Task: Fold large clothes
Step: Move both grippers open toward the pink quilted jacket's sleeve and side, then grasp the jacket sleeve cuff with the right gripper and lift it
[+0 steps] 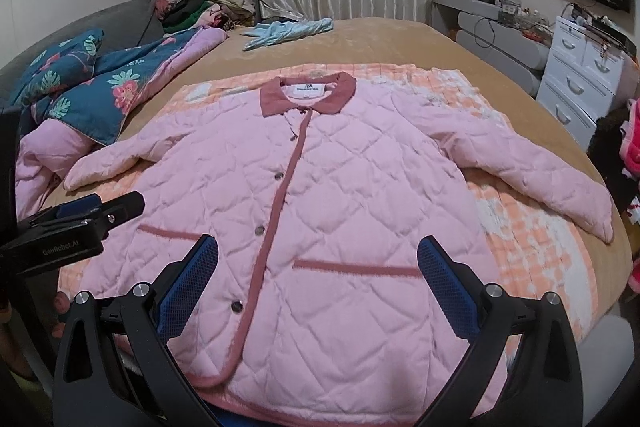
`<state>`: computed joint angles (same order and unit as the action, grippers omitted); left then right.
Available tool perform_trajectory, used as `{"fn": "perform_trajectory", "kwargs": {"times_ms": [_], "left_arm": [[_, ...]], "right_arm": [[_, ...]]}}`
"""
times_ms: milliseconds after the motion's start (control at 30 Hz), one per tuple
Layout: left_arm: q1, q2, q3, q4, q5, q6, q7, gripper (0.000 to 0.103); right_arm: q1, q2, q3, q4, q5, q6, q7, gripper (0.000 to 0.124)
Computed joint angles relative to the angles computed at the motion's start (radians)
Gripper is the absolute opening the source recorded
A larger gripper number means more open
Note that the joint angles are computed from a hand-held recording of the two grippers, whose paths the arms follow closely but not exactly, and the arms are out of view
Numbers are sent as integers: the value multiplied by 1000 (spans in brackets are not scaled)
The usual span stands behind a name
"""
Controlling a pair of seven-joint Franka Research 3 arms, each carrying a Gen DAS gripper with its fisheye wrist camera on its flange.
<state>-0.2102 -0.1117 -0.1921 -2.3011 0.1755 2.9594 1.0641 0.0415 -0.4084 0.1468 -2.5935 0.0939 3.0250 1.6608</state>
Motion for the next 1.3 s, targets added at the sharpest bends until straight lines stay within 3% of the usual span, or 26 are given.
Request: {"fn": "perform_trajectory", "kwargs": {"times_ms": [267,667,1033,1300], "left_arm": [[12,58,-5,91,20,-30,-30,94],[14,147,-15,235,59,-66,-68,94],[-6,258,-25,382,53,-130,-61,94],[-38,363,-23,520,93,-187,-80,94]], "right_arm": [[33,81,-43,101,29,5,-29,99],[-3,141,-52,192,12,11,-4,99],[-104,235,-41,290,-117,25,128,99],[-117,333,-103,386,-207,37,236,99]]}}
